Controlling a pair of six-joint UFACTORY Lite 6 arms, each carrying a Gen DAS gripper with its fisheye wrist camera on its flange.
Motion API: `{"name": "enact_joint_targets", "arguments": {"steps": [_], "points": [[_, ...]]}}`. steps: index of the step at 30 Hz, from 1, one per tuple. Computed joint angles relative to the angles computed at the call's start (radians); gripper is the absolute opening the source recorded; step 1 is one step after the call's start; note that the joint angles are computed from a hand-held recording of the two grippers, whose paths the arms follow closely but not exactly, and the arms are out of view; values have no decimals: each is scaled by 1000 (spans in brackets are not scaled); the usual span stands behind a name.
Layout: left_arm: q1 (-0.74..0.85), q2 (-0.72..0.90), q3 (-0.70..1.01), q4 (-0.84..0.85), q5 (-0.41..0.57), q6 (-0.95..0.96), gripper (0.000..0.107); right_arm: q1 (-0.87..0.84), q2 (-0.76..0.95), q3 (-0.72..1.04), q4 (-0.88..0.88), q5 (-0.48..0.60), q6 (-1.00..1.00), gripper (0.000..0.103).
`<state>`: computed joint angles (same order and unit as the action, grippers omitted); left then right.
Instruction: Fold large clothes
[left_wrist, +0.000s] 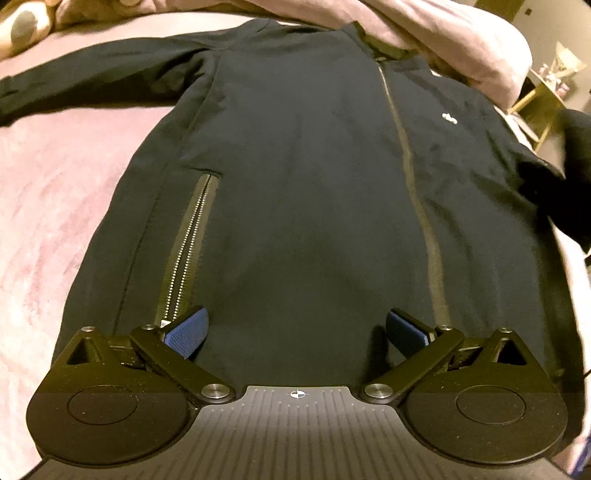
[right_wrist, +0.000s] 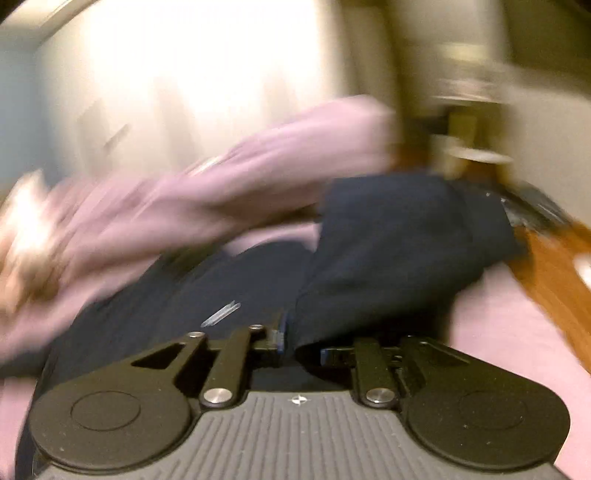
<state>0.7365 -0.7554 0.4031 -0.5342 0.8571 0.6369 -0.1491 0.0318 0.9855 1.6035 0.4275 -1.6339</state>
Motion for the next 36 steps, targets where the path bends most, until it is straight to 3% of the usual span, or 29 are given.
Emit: {"name": "enact_joint_targets", "arguments": {"steps": [2, 5, 8, 14, 17, 19, 21, 22, 24, 25, 27, 30, 36], "points": [[60, 52, 40, -56, 36, 61, 103, 139, -30, -58, -122, -14, 31, 51], [68, 107, 102, -147, 50, 98, 103, 225, -64, -152, -128, -42, -7, 55], [-24, 164, 154, -244, 5, 84, 103, 146, -116, -233, -137, 56, 45, 57], [-227, 487, 256, -569, -48, 143, 102, -84, -90, -332, -33, 166, 66, 59], [-318, 635, 322, -644, -98, 147, 82, -202, -45, -364, -44, 233, 62, 59], [-371, 712, 363, -680, -136, 155, 75, -251, -29, -395, -31, 254, 35, 59], [-404, 745, 383, -691, -185, 135, 53, -270, -3, -396, -14, 265, 24, 59], [-410, 767, 397, -698, -192, 135, 49, -281, 13, -399, -2, 278, 9, 59], [-406, 811, 430, -714, -178, 130, 20, -311, 10, -412, -9, 295, -2, 59], [-398, 822, 448, -722, -163, 133, 15, -317, 1, -420, -11, 298, -7, 59], [-358, 791, 476, -718, -131, 161, 11, -324, -27, -425, -39, 289, 20, 59], [-319, 746, 590, -622, -185, 164, 10, -322, -59, -426, -66, 265, 48, 59], [-286, 787, 755, -174, -523, -90, 14, -292, -92, -405, -96, 199, 110, 59]]}}
